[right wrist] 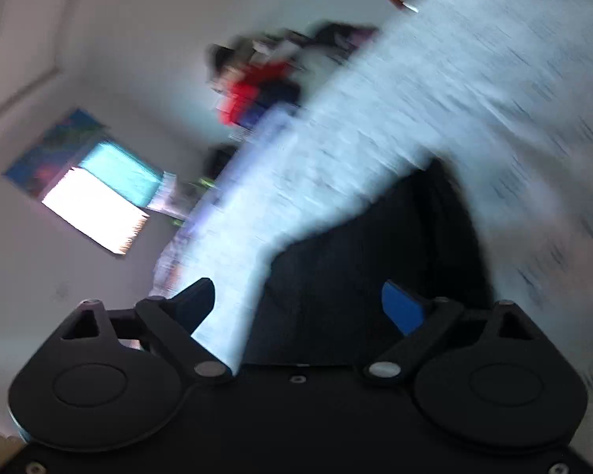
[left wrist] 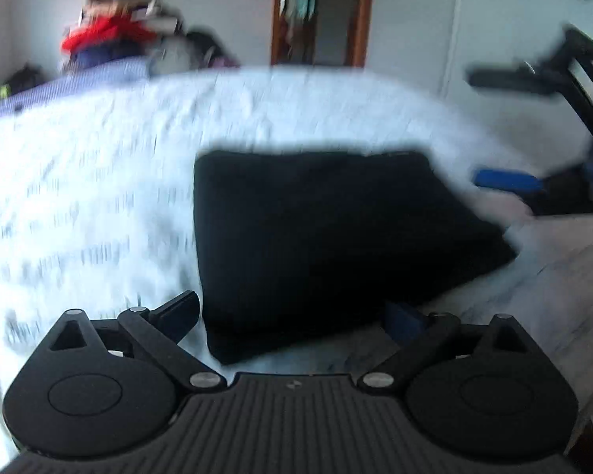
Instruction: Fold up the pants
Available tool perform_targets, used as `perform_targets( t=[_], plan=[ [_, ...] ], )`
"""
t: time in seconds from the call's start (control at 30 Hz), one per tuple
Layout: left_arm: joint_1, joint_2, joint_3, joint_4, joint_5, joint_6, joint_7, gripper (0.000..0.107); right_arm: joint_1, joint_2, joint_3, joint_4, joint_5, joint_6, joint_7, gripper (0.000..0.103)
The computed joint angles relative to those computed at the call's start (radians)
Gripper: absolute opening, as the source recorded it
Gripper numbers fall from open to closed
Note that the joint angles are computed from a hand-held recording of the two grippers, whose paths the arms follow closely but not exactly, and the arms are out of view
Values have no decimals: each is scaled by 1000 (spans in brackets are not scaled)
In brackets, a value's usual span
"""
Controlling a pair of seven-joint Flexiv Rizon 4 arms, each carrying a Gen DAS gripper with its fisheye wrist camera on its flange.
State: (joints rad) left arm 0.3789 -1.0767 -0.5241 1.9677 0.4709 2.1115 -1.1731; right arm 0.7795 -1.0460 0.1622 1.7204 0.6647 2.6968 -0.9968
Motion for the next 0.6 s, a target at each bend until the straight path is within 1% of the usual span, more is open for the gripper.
perform_targets(
  t=[0.03, 0.07, 0.1, 0.13, 0.17, 0.2, 0.23, 0.27, 0.3, 0.33, 0.37, 0.4, 0.43, 0.47, 0.53, 0.57, 0.6],
  plan=[
    [29, -25, -33, -4, 54, 39, 12, 99, -10, -5, -11, -6, -59, 29, 17, 101],
    [36, -39, -47, -13, 95, 74, 21, 100, -32, -9, -13, -10, -125, 46, 48, 103],
    [42, -55, -60, -28, 140, 94, 27, 103, -64, -15, -12, -18, -201, 41, 90, 103],
    [67, -81, -99, -53, 208, 59, 29, 103, -99, -23, -6, -29, -268, 17, 137, 103],
    [101, -106, -155, -65, 231, -29, 56, 103, -138, -35, -2, -48, -340, -20, 190, 103],
    [108, -108, -181, -80, 213, -136, 55, 103, -167, -52, -1, -63, -399, -46, 235, 103],
    [87, -98, -174, -90, 130, -236, 62, 102, -196, -71, -2, -83, -450, -85, 277, 103],
    [52, -86, -135, -116, 112, -270, 24, 101, -203, -72, -12, -91, -445, -149, 293, 103],
    [44, -102, -117, -134, 159, -240, 22, 102, -198, -72, -36, -95, -417, -216, 297, 95],
    [47, -111, -118, -121, 143, -215, 86, 102, -202, -90, -52, -104, -420, -217, 292, 87],
    [43, -106, -110, -114, 137, -210, 103, 102, -179, -92, -83, -111, -359, -228, 264, 66],
    [49, -110, -115, -108, 132, -206, 119, 103, -175, -91, -82, -103, -330, -230, 271, 55],
    [53, -111, -119, -103, 123, -206, 133, 102, -199, -103, -58, -102, -360, -202, 305, 55],
    [55, -108, -122, -97, 113, -205, 147, 102, -200, -101, -49, -91, -362, -185, 319, 56],
    [68, -97, -135, -73, 98, -188, 168, 102, -189, -66, -51, -74, -344, -217, 328, 71],
    [95, -101, -161, -54, 105, -179, 186, 102, -174, -48, -61, -73, -330, -221, 320, 90],
    [135, -123, -208, -49, 124, -184, 216, 103, -157, -37, -70, -70, -316, -202, 308, 102]
  ],
)
